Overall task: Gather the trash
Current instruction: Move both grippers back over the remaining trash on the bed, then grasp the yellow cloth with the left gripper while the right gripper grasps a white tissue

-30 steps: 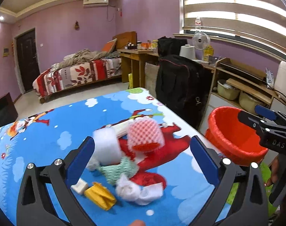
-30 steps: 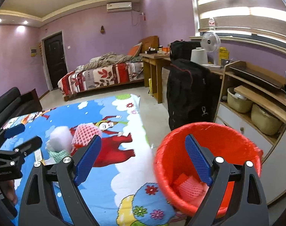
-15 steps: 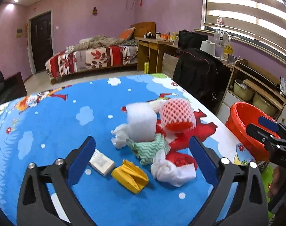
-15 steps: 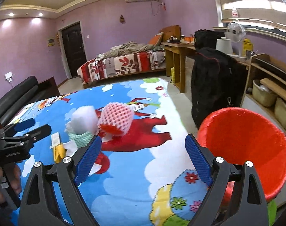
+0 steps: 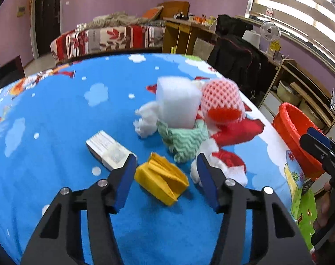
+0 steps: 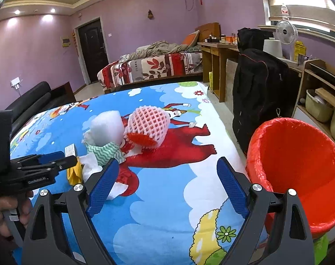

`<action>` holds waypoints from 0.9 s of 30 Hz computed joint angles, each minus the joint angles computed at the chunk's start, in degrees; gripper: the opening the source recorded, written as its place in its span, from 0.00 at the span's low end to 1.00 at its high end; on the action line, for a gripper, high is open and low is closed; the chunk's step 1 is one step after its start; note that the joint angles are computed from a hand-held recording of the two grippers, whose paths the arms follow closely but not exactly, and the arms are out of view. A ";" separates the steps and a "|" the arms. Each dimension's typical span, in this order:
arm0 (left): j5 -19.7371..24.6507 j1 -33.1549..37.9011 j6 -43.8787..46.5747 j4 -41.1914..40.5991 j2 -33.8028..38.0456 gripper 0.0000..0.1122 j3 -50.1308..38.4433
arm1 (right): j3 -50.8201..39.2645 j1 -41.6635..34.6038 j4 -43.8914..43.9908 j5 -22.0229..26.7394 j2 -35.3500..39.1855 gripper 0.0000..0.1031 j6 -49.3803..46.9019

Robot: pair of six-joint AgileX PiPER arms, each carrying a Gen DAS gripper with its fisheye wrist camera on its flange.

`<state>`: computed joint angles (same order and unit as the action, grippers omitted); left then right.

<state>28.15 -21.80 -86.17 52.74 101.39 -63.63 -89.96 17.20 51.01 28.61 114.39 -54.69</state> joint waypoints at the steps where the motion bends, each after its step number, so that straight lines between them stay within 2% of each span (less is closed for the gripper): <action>1: -0.54 0.41 1.01 -1.34 0.37 0.49 0.00 | -0.16 0.09 -0.10 0.38 0.19 0.82 -0.02; 11: -2.01 2.07 7.09 -8.36 3.08 0.47 -1.20 | -0.66 0.90 -1.62 1.71 1.09 0.82 0.55; 16: -1.70 2.15 8.58 -9.78 3.18 0.31 -1.43 | -0.86 1.14 -2.45 2.04 1.25 0.82 1.02; 22: -2.91 2.42 9.99 -11.32 2.52 0.24 -1.10 | -1.13 1.37 -3.12 2.65 1.36 0.82 1.23; 27: -3.27 2.38 9.21 -10.38 1.09 0.23 -0.74 | -1.35 1.90 -3.94 3.06 1.46 0.82 1.29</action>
